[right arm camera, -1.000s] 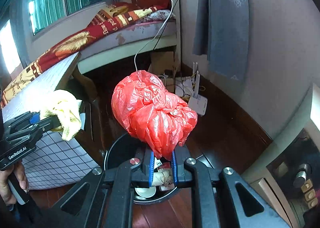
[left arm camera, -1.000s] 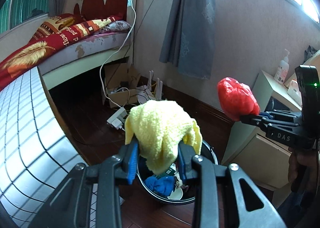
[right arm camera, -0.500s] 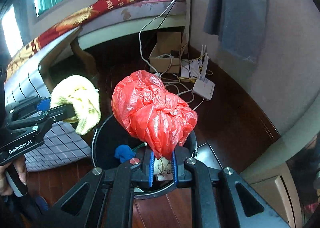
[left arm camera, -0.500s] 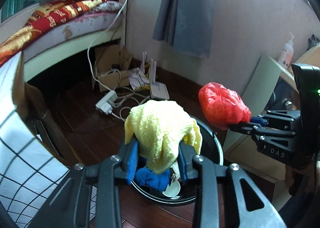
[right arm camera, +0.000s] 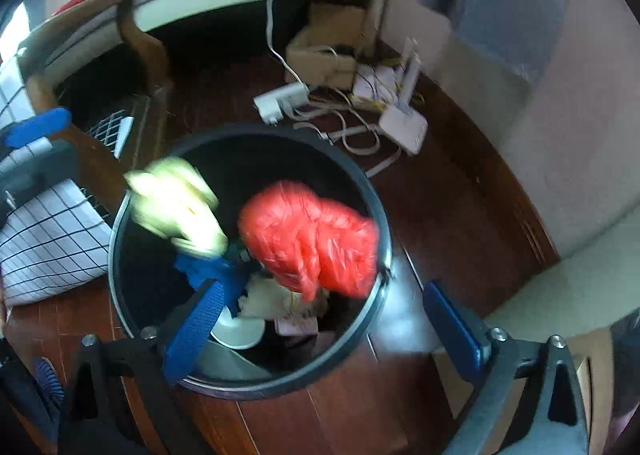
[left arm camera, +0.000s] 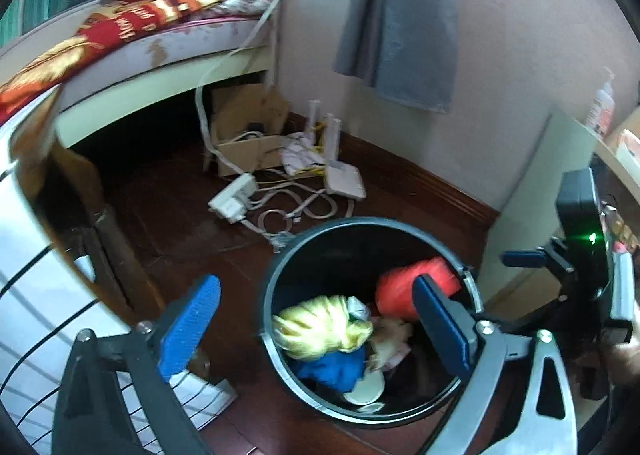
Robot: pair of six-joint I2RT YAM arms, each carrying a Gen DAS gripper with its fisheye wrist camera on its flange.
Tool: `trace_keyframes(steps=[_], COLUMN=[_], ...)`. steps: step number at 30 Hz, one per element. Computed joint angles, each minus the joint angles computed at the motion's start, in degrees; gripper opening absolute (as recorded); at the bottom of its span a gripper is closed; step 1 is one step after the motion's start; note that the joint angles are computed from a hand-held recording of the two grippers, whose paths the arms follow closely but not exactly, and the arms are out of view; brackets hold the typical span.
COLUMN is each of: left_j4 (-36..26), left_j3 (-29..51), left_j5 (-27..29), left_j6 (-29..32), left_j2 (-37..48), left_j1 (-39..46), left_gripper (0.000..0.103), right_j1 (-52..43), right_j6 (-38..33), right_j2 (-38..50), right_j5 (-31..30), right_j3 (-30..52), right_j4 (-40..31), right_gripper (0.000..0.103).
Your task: Collect trash
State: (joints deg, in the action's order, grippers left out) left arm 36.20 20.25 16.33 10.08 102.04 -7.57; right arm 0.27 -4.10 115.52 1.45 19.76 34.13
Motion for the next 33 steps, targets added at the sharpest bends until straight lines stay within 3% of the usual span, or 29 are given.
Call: trace_keyframes(steps=[8, 17, 25, 33], left_j4=[4.94, 2.02, -9.57, -29.08], left_j3=[-3.19, -4.55, -6.45, -7.27], left_j5=[-6.52, -6.85, -7.24, -8.23], left_j6=[0.48, 0.33, 0.2, 4.05], left_j2=[-0.02, -4.15, -17.72, -39.75], left_j1=[1.92, 3.47, 5.94, 8.84], left_gripper=[0.103, 0.103, 0.103, 0.103], right_j1=[1.27, 6.46, 14.07, 27.46], right_j6=[4.0, 7.69, 11.56, 20.79], right_j2=[-3.02, -9.47, -22.08, -46.7], right_j5=[0.59, 2.47, 6.34, 15.84], right_j3=[-1.94, -2.58, -4.31, -2.7], right_j4=[2.54, -1.01, -9.58, -35.4], right_gripper=[0.103, 0.103, 0.103, 0.103])
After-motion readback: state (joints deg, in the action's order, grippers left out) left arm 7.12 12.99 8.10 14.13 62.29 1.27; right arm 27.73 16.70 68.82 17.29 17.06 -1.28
